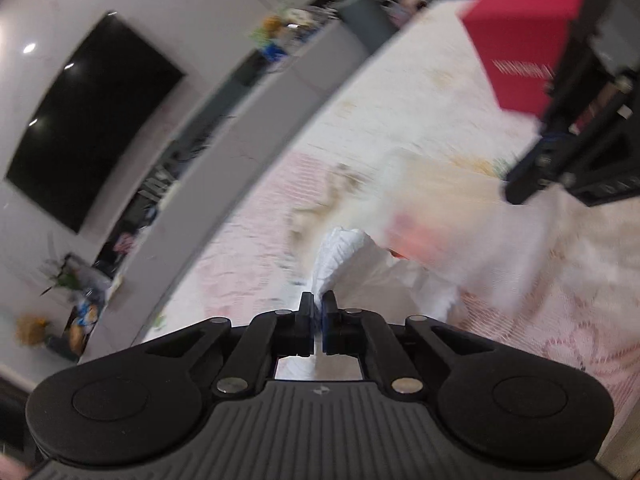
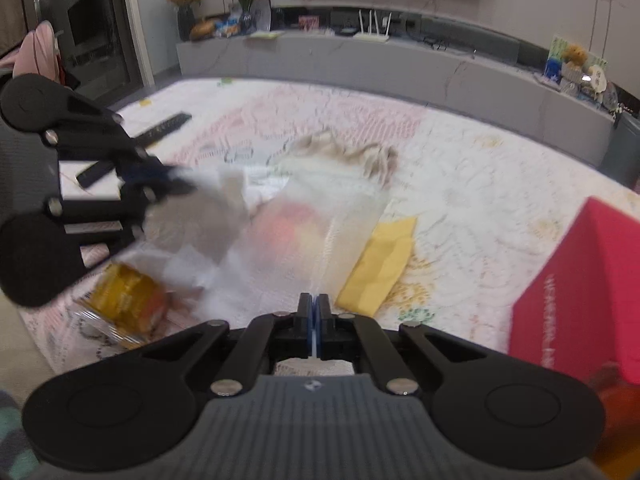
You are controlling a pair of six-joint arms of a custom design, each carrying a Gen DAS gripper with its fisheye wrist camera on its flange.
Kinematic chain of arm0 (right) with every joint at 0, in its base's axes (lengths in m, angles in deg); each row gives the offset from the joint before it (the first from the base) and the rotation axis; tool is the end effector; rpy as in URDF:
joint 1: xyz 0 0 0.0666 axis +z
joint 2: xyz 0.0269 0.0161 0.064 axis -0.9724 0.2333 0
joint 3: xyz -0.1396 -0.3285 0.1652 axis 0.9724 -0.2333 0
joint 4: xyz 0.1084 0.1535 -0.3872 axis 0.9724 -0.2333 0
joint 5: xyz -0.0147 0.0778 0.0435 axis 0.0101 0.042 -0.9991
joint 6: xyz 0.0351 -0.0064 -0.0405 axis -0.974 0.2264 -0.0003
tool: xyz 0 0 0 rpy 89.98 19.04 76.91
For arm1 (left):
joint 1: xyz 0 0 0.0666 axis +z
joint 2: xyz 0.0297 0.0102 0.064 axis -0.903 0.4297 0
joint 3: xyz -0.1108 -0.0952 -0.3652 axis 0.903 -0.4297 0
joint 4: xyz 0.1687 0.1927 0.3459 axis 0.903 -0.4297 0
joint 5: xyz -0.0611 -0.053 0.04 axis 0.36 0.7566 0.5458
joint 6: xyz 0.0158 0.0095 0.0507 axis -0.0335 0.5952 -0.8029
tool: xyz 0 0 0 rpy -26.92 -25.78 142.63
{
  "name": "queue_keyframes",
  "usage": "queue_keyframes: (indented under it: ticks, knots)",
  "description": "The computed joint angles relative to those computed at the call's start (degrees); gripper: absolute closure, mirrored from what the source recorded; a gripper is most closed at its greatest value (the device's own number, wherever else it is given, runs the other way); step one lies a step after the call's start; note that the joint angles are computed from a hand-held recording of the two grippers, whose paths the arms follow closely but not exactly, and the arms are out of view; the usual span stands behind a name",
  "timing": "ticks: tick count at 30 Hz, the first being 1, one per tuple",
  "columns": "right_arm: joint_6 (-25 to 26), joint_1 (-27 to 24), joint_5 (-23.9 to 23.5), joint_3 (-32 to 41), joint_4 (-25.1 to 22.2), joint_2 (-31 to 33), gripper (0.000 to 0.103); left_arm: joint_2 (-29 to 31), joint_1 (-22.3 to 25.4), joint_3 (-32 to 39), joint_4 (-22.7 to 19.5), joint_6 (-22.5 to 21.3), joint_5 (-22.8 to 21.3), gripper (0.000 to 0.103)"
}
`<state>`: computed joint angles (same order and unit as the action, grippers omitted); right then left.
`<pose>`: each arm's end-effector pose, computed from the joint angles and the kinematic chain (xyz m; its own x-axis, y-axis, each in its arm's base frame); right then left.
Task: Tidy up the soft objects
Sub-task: 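Grasp the white plastic bag with the left gripper while the right grasps the clear bag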
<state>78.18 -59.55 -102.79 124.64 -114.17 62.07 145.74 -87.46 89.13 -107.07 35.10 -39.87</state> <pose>0.4742 0.1526 0.4132 -0.6410 -0.3669 -0.6741 -0.5426 0.8378 0.0600 0.4033 -0.1556 0.4226 -0.4669 0.7221 -0.5105 0.3846 0.6857 0.6180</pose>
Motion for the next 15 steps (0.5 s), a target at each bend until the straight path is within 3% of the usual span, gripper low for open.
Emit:
queue_keyframes:
  ticks: [6,15]
  knots:
    - [1.61,-1.64,0.28,-1.7,-0.47,-5.64,0.103,-3.68,-2.61,3.77,-4.75,6.41,-1.37,0.1]
    - [3.21,-4.88,1.45,-4.88,-2.8,-14.3,0.103,-5.92,-11.77,10.34,-10.12,12.45,-4.68,0.1]
